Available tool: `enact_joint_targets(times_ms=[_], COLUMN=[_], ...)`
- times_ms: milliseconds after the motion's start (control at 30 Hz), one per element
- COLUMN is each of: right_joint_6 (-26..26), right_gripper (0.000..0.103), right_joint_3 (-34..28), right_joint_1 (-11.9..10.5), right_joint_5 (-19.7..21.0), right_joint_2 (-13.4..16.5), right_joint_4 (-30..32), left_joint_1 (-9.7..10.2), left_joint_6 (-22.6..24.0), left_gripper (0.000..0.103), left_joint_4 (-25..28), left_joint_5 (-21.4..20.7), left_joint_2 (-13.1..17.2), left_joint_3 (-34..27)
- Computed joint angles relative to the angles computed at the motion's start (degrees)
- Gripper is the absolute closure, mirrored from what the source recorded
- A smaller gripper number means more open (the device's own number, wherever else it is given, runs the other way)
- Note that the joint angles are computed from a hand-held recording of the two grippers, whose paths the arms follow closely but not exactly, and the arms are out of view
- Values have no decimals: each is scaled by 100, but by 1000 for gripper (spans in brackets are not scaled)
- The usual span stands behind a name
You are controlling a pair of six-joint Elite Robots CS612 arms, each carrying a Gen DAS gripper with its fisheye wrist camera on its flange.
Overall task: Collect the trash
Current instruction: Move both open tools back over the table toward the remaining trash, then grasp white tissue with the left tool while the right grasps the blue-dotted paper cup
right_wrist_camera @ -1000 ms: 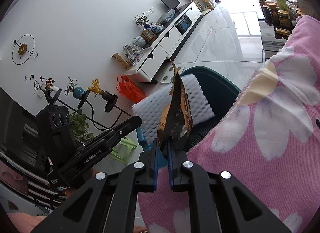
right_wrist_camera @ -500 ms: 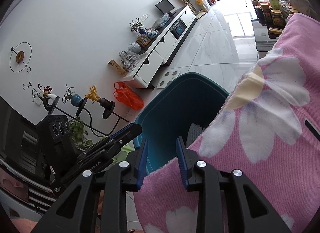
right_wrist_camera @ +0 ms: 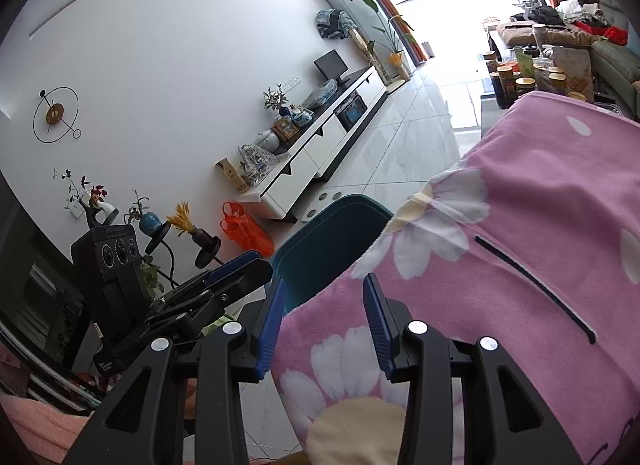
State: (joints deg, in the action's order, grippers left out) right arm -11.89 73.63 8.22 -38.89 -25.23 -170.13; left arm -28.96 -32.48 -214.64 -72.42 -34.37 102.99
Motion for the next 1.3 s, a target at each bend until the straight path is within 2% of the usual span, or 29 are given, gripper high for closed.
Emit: enact_joint_targets(times_ms=[233,533,700,867,900,967,1033,1300], right_joint_6=[840,1853,2275,2485,2498,2496,2413,1930], right_gripper=[64,64,63,62,60,48,48,48], right_joint_3=[691,1395,1570,1515,1497,1410,1289,890], right_joint_1=[-400,-937,-1166,-1297,-1333,-1362,-1369,-1462], right_joint_5=[-405,-1136,-1531,-1936,-1979,-2112,-2209,-1999], right_joint_2=[-194,-333,-327,-256,-240,-191,-148,-23], right_joint_4=[-1439,-2819,-3369,-3528,-3524,-3463,-3299,-2592], left_joint_1=[-186,-396,-476,-541,-548,-563,-578,-590], left_joint_6=[620,1175,1398,1524,1543,1553,1539,1429], left_gripper=[43,43,41,37,36,36,34,34], left_joint_4=[158,716,1224,1779,1899,2083,2284,3084], left_joint_5=[-752,-1666,-2072,-2434,-2474,-2571,-2651,-2841], left_joint_2=[130,387,576,794,842,924,1000,1285], left_joint_3=[-493,-1307,-1900,-2503,-2622,-2821,-3018,-3730])
